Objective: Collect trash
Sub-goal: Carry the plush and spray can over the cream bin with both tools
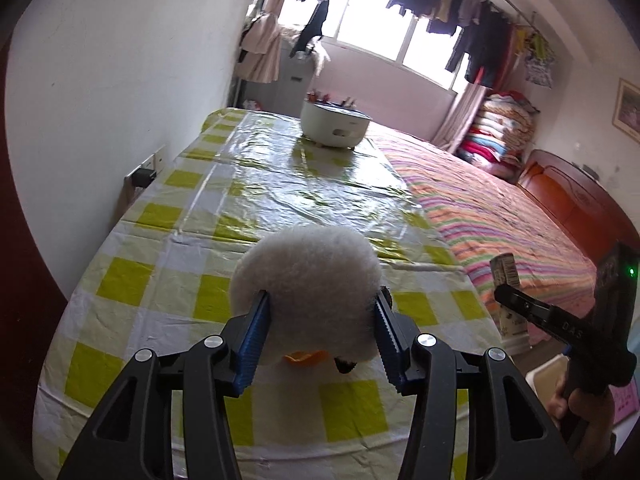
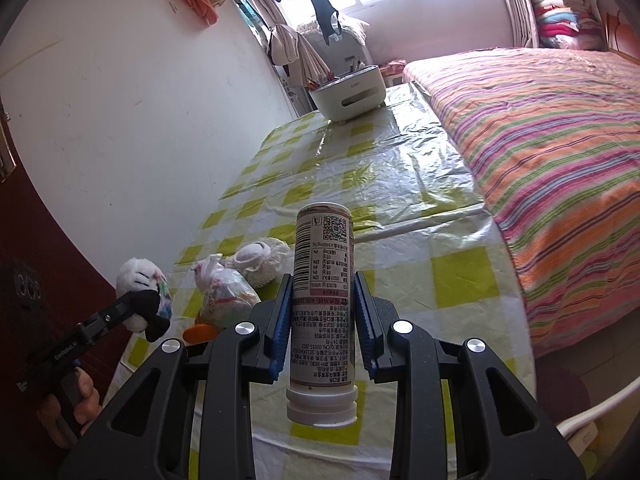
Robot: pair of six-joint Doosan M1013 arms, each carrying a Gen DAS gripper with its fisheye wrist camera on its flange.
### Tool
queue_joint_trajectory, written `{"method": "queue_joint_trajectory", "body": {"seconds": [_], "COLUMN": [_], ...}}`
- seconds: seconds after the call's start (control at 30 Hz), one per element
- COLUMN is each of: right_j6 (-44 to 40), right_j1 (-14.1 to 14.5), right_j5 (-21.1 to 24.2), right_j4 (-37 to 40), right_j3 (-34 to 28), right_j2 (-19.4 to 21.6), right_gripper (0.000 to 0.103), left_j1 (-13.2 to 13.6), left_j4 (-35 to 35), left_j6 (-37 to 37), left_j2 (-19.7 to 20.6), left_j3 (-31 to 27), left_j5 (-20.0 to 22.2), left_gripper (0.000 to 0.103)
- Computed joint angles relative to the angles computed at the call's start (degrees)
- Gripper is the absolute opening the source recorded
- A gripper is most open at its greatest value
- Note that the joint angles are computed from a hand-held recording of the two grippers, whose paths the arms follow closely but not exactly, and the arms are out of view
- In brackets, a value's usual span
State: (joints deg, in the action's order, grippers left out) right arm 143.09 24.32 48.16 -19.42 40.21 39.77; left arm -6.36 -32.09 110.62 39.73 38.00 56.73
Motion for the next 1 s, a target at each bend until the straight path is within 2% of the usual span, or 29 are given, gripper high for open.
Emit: {"method": "queue_joint_trajectory", "body": {"seconds": [0.2,0.4,0.57,0.73,1.0], "right_j6": [2.69,8.79,15.99,26.68,43.71], "right_j1": [0.06,0.15,0.28,0.47,2.55], "right_j5": [-1.48,-4.28,-6.39,-7.91,-3.7], "right_j4": [-2.13,-6.73,-11.99,-19.22,-31.84], "right_j3": [5.88,12.79,18.43,25.74,35.5], "right_j2": [-3.25,-7.44,-11.1,-15.61,-21.53], "right_gripper": [0.028,0.028,0.028,0.028,0.028], "left_j1": [-0.71,-2.09,-3.48,-4.92,-7.33], "left_j4": [-2.37,-4.73,-6.13,-7.52,-8.84], "left_j6": [4.06,7.57,10.05,13.09,17.37], "left_j2": [-1.64,-3.14,-4.27,-5.44,-7.16], "left_j3": [2.55,4.77,6.61,8.53,11.35], "left_j5": [0.38,1.22,1.82,2.7,4.31], "left_gripper": [0.048,0.049,0.049,0.049,0.049]}}
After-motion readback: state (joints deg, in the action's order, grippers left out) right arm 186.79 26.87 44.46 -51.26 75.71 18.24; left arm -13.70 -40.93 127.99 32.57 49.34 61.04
